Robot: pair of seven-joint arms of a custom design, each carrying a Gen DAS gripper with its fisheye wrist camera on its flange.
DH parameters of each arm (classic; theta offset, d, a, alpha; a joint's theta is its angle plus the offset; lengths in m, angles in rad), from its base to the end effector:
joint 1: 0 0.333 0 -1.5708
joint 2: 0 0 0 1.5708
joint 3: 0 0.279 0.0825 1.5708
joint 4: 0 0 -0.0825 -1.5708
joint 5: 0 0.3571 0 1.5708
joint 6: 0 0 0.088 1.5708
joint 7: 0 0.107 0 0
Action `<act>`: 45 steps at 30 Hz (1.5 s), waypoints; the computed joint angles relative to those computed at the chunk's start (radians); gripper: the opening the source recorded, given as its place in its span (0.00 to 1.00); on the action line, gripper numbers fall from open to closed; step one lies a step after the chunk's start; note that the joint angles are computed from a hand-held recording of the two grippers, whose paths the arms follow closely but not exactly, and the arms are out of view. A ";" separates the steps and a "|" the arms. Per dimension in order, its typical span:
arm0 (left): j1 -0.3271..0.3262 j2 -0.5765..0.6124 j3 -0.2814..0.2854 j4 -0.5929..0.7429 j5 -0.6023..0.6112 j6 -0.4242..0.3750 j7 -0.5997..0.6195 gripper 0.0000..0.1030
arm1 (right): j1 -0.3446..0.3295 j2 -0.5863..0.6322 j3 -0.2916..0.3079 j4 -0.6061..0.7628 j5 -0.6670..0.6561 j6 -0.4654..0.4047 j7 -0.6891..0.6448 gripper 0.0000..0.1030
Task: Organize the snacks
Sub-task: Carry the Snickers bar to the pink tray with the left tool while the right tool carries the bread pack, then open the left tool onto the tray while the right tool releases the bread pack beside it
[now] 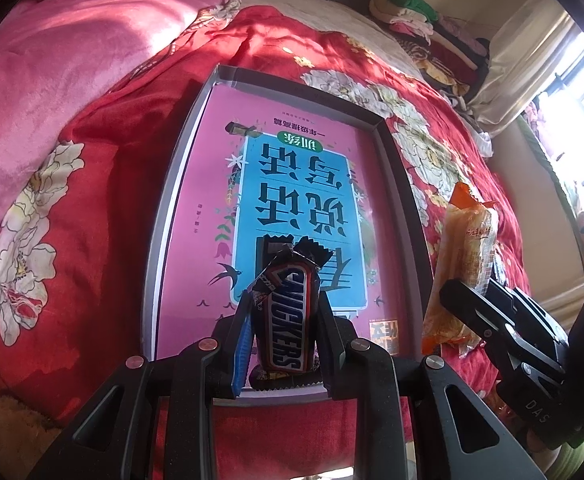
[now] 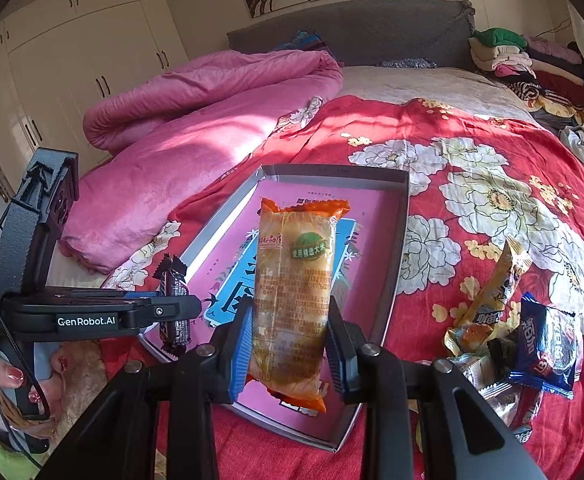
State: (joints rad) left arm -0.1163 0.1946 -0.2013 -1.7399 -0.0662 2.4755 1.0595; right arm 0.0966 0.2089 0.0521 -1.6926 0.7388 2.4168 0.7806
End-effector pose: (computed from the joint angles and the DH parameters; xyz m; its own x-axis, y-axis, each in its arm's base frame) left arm 0.5992 -0.1877 0.4967 0.1601 -0.9270 0.3392 -0.8677 -0.2960 -0.3994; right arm 0.6257 0.0946 0.5026 0.5436 -0.8047 -0.2386 -0.6910 -0.2678 -0.6714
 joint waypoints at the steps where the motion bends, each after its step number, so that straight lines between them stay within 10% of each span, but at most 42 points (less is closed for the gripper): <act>1: 0.001 0.001 0.000 0.000 -0.002 -0.001 0.001 0.28 | 0.000 0.002 0.000 0.001 -0.001 -0.003 0.003 0.33; 45: -0.002 0.049 -0.003 0.034 0.027 -0.040 -0.005 0.28 | -0.002 0.051 -0.010 0.007 -0.148 -0.084 0.133 0.33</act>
